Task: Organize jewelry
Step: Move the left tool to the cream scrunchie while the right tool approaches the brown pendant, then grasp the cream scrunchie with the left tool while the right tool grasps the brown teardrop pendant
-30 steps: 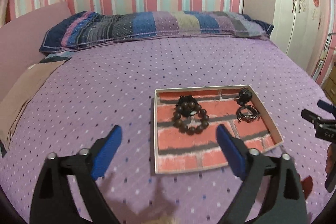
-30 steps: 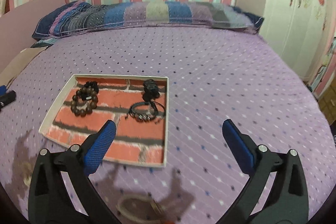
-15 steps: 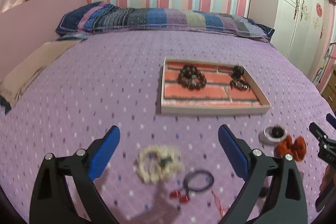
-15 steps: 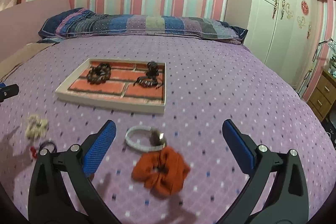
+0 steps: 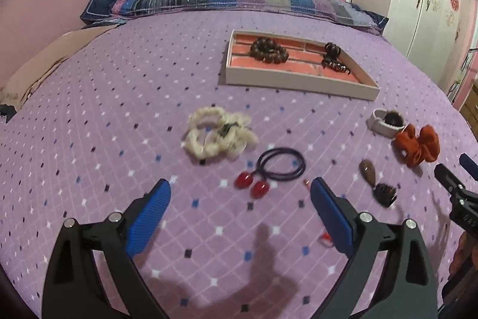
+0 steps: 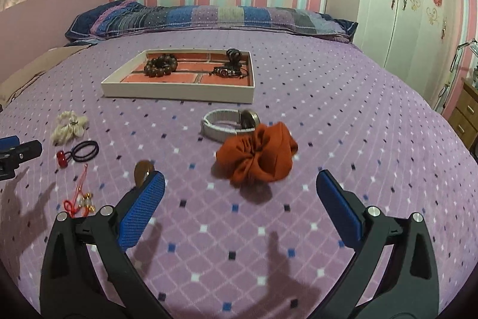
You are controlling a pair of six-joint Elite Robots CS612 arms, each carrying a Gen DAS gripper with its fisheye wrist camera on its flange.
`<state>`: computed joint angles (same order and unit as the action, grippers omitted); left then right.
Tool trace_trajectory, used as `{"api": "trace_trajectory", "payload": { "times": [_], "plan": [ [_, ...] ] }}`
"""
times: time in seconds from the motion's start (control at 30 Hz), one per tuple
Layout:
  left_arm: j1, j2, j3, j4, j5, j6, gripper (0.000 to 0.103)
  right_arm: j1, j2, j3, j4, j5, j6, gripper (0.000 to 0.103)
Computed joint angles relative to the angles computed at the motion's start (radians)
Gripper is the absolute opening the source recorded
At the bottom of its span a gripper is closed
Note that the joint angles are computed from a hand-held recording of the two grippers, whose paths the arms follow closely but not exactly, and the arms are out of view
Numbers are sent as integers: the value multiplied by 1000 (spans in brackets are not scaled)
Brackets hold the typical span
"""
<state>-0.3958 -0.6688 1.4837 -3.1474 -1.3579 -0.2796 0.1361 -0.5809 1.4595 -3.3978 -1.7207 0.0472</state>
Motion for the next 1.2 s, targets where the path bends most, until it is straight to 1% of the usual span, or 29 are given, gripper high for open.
{"api": "trace_trajectory", "payload": {
  "times": [0.3, 0.53, 0.63, 0.8, 1.07, 1.17, 1.2],
  "plan": [
    [16, 17, 1, -6, 0, 5, 93, 7, 14, -1, 7, 7, 3, 98],
    [32, 23, -6, -20, 6, 17, 93, 14, 25, -16, 21, 31, -4, 98],
    [39, 30, -21, -14, 9, 22, 93, 22, 31, -28, 36, 35, -14, 98],
    [54, 46, -57, 14, -12, 24, 93, 33, 45, -54, 64, 47, -37, 98],
    [64, 66, -95, 35, -28, 24, 93, 37, 59, -93, 118, 75, -49, 92],
    [67, 71, -108, 38, -35, 29, 93, 40, 66, -110, 144, 79, -51, 91],
    [67, 74, -114, 41, -36, 33, 93, 40, 69, -117, 155, 83, -50, 89]
  ]
}}
